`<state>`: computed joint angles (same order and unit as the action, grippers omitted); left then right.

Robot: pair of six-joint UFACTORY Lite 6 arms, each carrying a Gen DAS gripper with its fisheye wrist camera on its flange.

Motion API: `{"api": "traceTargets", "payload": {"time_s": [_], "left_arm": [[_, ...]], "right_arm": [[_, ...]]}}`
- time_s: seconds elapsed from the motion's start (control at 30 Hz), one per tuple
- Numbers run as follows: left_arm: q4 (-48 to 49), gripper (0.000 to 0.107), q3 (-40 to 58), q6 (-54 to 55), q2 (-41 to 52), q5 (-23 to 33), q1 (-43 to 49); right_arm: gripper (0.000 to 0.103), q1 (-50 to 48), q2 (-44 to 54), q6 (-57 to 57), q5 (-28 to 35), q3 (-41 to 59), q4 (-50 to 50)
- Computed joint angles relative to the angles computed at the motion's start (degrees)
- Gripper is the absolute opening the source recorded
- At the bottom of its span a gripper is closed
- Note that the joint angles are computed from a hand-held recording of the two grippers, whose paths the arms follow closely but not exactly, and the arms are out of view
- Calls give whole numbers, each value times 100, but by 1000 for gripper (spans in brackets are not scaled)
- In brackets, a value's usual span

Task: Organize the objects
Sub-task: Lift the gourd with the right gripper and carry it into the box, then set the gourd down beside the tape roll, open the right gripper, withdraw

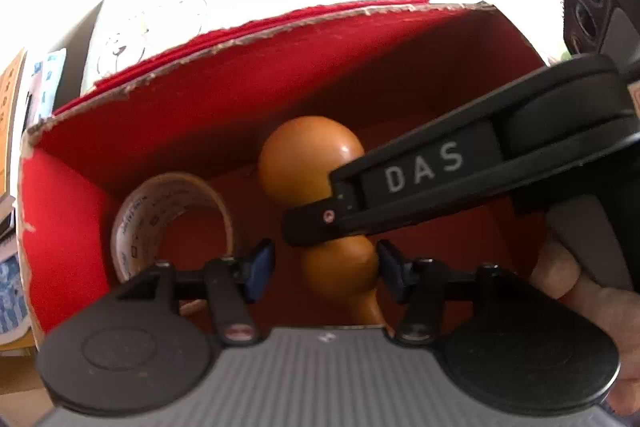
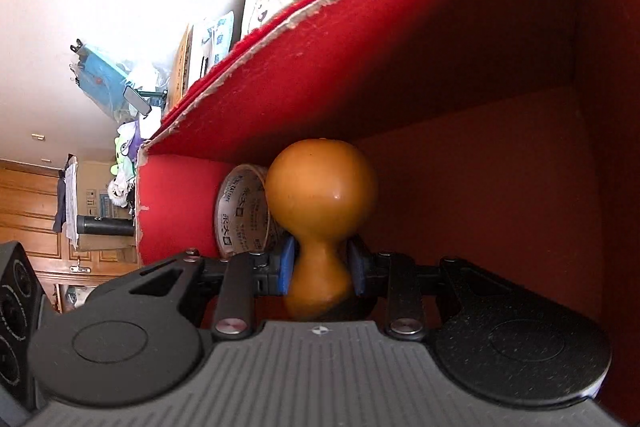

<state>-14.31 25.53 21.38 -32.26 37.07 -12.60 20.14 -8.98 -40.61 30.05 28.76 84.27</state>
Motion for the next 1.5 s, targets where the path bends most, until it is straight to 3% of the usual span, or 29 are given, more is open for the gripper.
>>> {"api": "traceTargets", "payload": {"time_s": [0.2, 0.3, 0.67, 1.23, 1.5], "left_arm": [[-338, 65, -6, 270, 141, -65, 224], [-117, 70, -55, -29, 40, -132, 75], [348, 72, -136, -764, -181, -151, -217], [1909, 72, -293, -2916, -810, -6, -1251], [2661, 69, -328, -4066, -1120, 265, -1882]], "right_arm": [[33, -33, 100, 79, 52, 83, -159], [33, -75, 32, 45, 33, 0, -60], [33, 44, -201, 63, -258, -142, 104], [33, 451, -274, 339, -828, -87, 140], [32, 825, -486, 173, -1410, -174, 501]]}}
